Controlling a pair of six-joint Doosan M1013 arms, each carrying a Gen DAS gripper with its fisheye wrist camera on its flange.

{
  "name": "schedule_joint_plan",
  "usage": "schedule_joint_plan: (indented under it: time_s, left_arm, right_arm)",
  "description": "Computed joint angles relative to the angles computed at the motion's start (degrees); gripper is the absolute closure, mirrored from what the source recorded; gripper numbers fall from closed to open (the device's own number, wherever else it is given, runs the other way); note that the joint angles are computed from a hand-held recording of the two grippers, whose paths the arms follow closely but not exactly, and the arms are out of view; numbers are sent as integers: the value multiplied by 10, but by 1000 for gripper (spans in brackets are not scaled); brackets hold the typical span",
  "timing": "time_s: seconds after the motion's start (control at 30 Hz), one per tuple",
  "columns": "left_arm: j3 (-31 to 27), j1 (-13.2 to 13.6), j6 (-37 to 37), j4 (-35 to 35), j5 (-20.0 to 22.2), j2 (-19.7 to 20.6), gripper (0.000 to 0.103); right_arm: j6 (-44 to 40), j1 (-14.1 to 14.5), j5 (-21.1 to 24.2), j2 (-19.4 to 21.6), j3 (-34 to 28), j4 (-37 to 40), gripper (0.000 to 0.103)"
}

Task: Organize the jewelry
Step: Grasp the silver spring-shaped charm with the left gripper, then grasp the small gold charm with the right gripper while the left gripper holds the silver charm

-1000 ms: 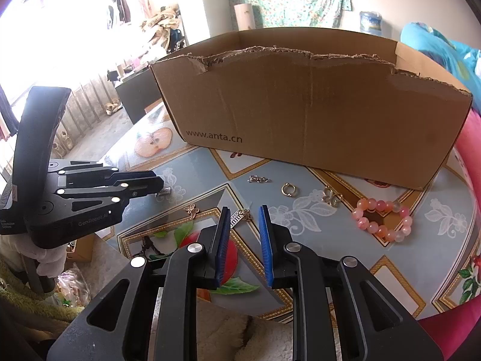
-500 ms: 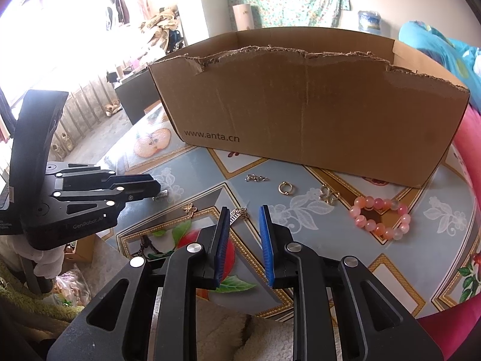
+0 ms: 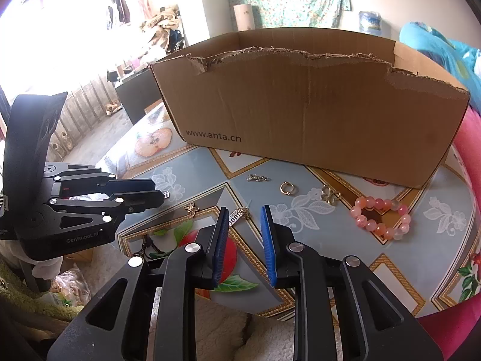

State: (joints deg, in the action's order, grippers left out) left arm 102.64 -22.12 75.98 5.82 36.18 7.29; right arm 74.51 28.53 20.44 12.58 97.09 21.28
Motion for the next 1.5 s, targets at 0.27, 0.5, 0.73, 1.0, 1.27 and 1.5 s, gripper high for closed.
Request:
schedule_joint_plan:
  time_s: [0.27,0.5,0.73,1.0,1.27,1.5]
  left_arm:
    - [-7,-9,14,39,8,7,87]
    - [-11,-18,-17,69,10,12,99]
    - [-3,-22,-56,90,-10,11,99]
    - [19,-8,-91,84,-44,-10,99]
    - [29,2,-113,80,-62,-20,99]
    - [32,11,-98,57,-73,-20,99]
  right_arm:
    - [17,1,0,2,-2,-14,81]
    - [17,3,-2,2,-3,-17,81]
    - [40,4,-2,-1,-2,-41,81]
    - [-11,15,14,9,-16,-10,81]
    - [-10,32,46,30,-42,-37,81]
    - [50,46,51,43,-56,-118,89]
